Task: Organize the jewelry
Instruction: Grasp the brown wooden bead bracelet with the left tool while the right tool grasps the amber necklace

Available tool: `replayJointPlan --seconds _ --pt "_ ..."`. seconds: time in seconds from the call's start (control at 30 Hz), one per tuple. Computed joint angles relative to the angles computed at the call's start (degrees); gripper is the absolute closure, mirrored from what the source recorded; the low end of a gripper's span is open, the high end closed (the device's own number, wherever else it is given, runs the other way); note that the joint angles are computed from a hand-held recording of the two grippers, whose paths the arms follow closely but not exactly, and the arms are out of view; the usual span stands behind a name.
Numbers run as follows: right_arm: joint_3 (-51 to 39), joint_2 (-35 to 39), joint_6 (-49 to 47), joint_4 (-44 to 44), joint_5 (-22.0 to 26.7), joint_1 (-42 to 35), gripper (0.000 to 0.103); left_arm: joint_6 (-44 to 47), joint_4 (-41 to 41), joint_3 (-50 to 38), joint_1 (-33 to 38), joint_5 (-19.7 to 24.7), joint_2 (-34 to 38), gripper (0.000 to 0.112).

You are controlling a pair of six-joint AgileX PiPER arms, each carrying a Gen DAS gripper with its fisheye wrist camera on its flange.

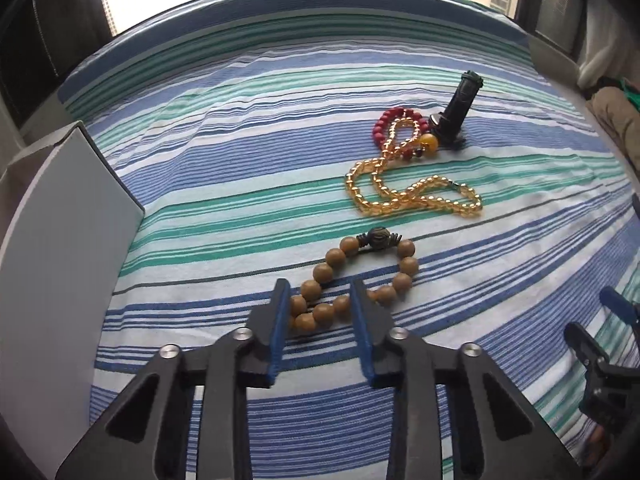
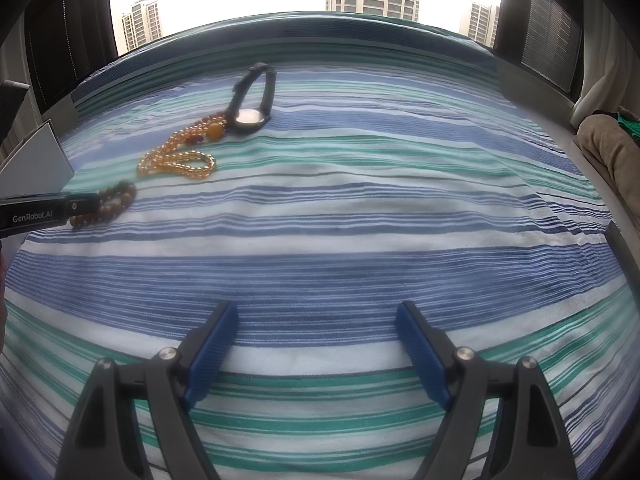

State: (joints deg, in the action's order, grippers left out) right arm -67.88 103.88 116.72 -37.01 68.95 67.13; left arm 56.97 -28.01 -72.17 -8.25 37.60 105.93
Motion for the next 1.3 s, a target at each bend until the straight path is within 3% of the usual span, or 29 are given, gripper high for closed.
replayJointPlan --seconds 0.03,0.13,0.3,0.43,0.47,0.5,0.53,0.6,0.7,0.83,0.93,1.03,1.07,1.13,1.23,1.3 --pt "0.0 0.0 0.0 0.0 0.0 0.0 0.02 0.6 0.4 0.5 0.0 0.4 -0.4 0.111" --pt "0.0 0.0 0.0 0.0 0.0 0.0 0.02 -0.1 -0.2 0.7 1.9 4.2 -1.3 0.112" --pt "0.0 0.0 -0.1 0.0 0.0 0.0 0.02 6.2 -6.5 3.9 11.2 11.0 -5.2 0.112" --pt "0.0 0.0 -0.1 0.0 0.0 0.0 0.02 12.4 -10.4 7.9 18.0 13.2 -9.1 0.109" --pt "0.0 0.0 -0.1 0.1 0.0 -0.1 0.02 13.0 -10.5 8.2 18.4 13.3 -9.5 0.106" --pt "0.0 0.0 -0.1 0.1 0.0 -0.1 0.02 13.8 -10.7 8.7 18.9 13.2 -9.5 0.089" --pt "0.0 0.0 -0.1 0.1 0.0 -0.1 0.02 14.6 -11.0 9.4 19.4 12.7 -9.7 0.061" --pt "0.0 -0.1 0.0 0.0 -0.2 0.0 0.02 16.2 -12.8 11.2 20.1 10.6 -10.1 0.037" --pt "-0.3 -2.8 -6.8 4.7 -3.8 -3.6 0.02 17.7 -13.6 12.8 21.0 8.8 -9.8 0.037" --pt "-4.9 -5.6 -14.3 2.0 -9.3 -9.3 0.02 20.3 -15.8 15.0 22.4 7.2 -9.1 0.037" --pt "-12.0 -2.8 -30.5 6.9 -18.1 -18.0 0.021 26.0 -20.7 17.4 23.9 6.0 -8.7 0.034" --pt "-24.5 6.4 -46.9 16.7 -17.4 -25.1 0.043 30.0 -24.1 18.9 24.8 5.6 -8.5 0.03" --pt "-28.3 9.5 -49.6 19.4 -16.4 -27.0 0.045 30.3 -24.1 19.1 24.6 5.3 -8.7 0.029" --pt "-33.0 14.2 -48.7 21.8 -15.4 -29.6 0.045 30.4 -23.8 18.9 24.3 5.3 -8.5 0.026" --pt "-36.9 18.8 -44.2 23.2 -17.5 -31.5 0.045 30.2 -23.2 18.8 23.7 5.0 -8.5 0.022" --pt "-42.9 22.8 -42.2 22.3 -14.4 -31.5 0.043 30.2 -22.8 19.3 23.1 4.1 -9.0 0.02"
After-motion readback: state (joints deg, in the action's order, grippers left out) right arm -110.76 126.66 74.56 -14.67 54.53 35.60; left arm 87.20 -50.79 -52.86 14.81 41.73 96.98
